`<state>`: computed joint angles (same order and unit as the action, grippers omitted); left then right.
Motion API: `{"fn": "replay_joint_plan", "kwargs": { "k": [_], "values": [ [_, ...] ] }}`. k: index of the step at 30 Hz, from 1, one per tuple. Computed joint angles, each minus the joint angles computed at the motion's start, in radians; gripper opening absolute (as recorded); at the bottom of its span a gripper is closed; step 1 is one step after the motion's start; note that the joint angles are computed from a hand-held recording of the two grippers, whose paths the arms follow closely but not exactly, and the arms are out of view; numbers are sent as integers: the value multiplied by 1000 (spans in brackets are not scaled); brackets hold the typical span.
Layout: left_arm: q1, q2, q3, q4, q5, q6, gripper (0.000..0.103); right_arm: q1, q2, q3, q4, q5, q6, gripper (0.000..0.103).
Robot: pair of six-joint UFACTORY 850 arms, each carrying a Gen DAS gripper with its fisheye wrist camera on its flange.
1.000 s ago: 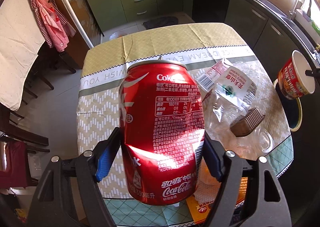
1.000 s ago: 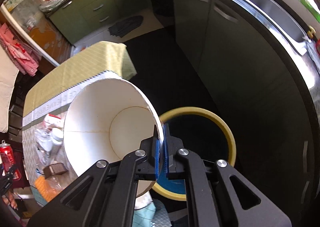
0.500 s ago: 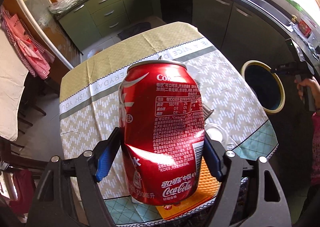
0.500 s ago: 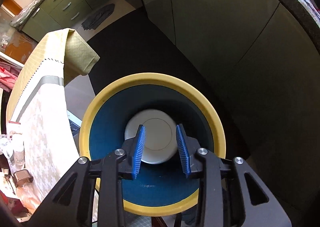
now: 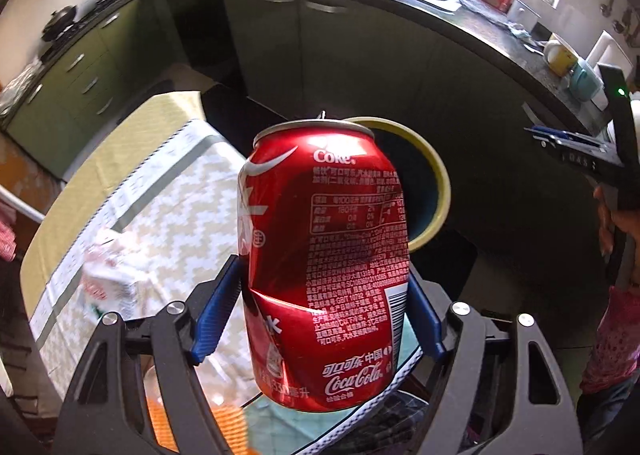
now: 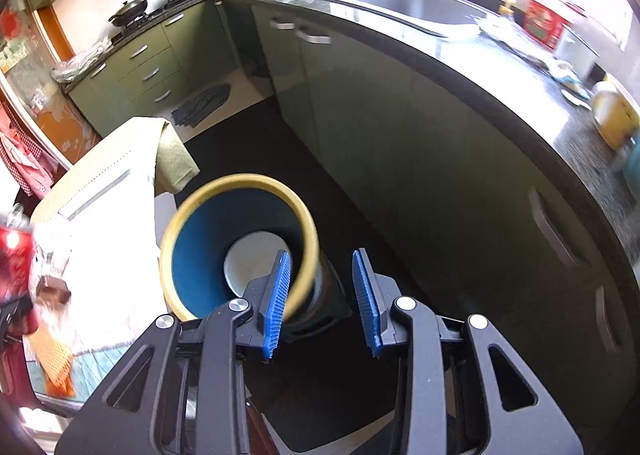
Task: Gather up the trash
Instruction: 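Carry the can and bucket over the blue bin and release both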
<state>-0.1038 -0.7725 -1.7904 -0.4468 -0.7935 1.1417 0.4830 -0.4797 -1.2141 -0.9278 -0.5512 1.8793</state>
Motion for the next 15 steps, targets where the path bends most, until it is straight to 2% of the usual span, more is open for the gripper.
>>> {"fn": "replay_joint_plan", "kwargs": {
  "k": [7, 9, 12, 15],
  "values": [
    [-159, -137, -95, 150, 70, -200, 73, 66, 96, 204, -71, 23, 208, 33],
    [-182, -179, -142, 182, 63, -255, 73, 78, 121, 252, -107, 44, 275, 34],
    [-196, -199, -160, 211, 84, -301, 73, 86, 130, 277, -122, 46, 305, 42],
    [-195, -198, -165, 207, 92, -308, 78, 94, 141, 285, -126, 46, 306, 42]
  ]
}}
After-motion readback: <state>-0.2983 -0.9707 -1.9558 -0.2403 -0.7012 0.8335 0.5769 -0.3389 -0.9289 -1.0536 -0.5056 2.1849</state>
